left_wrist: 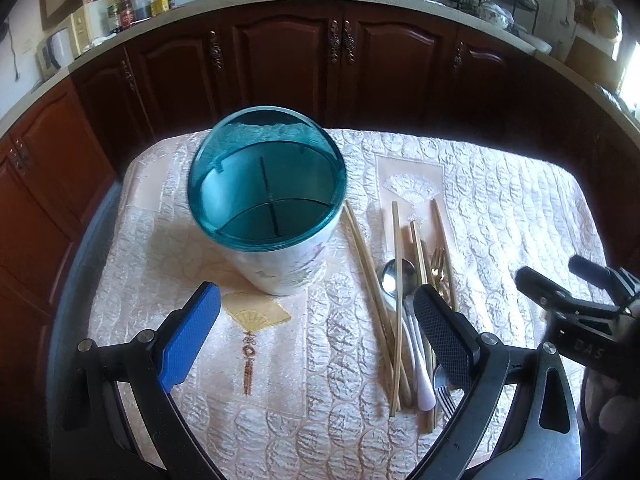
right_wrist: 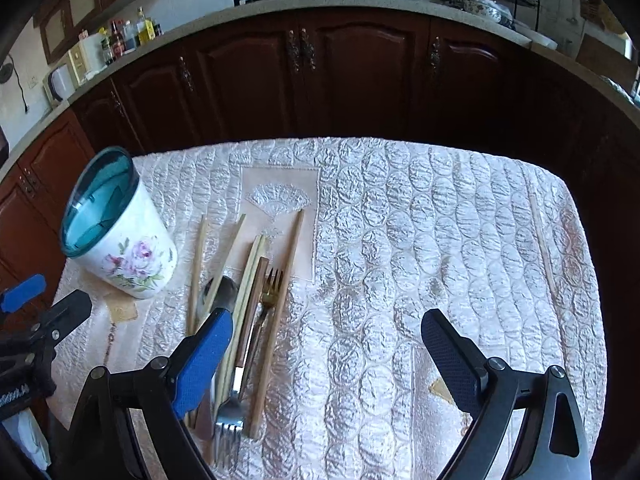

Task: Organize utensils
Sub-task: 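Move both tools forward toward the wooden chopsticks beside the floral cup, then lower and close the right tool on a chopstick while the left tool grasps another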

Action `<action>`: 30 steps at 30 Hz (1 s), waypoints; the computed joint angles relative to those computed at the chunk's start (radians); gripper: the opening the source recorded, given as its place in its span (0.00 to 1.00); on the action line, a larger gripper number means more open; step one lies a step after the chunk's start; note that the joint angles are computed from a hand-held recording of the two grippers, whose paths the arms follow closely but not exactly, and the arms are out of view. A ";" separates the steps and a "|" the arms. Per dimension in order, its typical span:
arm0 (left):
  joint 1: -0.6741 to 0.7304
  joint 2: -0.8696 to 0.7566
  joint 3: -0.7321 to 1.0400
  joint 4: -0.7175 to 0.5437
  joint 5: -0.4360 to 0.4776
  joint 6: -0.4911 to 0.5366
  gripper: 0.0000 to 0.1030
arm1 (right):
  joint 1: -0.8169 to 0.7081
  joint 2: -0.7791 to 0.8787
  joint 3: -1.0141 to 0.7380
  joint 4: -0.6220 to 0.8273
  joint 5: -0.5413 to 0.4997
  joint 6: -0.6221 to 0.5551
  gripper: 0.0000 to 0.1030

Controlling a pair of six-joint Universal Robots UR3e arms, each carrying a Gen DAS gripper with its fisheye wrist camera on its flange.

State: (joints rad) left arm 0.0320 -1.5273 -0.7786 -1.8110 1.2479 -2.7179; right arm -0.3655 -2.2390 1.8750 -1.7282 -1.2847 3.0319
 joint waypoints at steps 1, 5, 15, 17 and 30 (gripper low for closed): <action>-0.015 -0.005 -0.003 0.010 0.011 -0.002 0.95 | 0.004 0.013 0.003 -0.013 -0.003 0.001 0.91; -0.054 -0.020 -0.017 0.044 0.040 -0.015 0.95 | -0.010 0.044 0.015 -0.041 0.025 -0.004 0.89; -0.102 -0.061 -0.013 0.073 0.074 -0.032 0.95 | 0.004 0.276 0.012 -0.219 0.105 0.003 0.59; -0.101 -0.063 -0.010 0.070 0.075 -0.025 0.95 | -0.005 0.333 0.001 -0.233 0.136 0.005 0.53; -0.135 -0.250 0.315 -0.052 0.064 0.037 0.95 | 0.022 0.629 -0.109 -0.319 0.223 0.050 0.27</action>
State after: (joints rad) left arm -0.1026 -1.7777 -0.4640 -1.8634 1.3116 -2.6811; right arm -0.3430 -1.6102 1.7658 -2.0469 -1.0615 3.0820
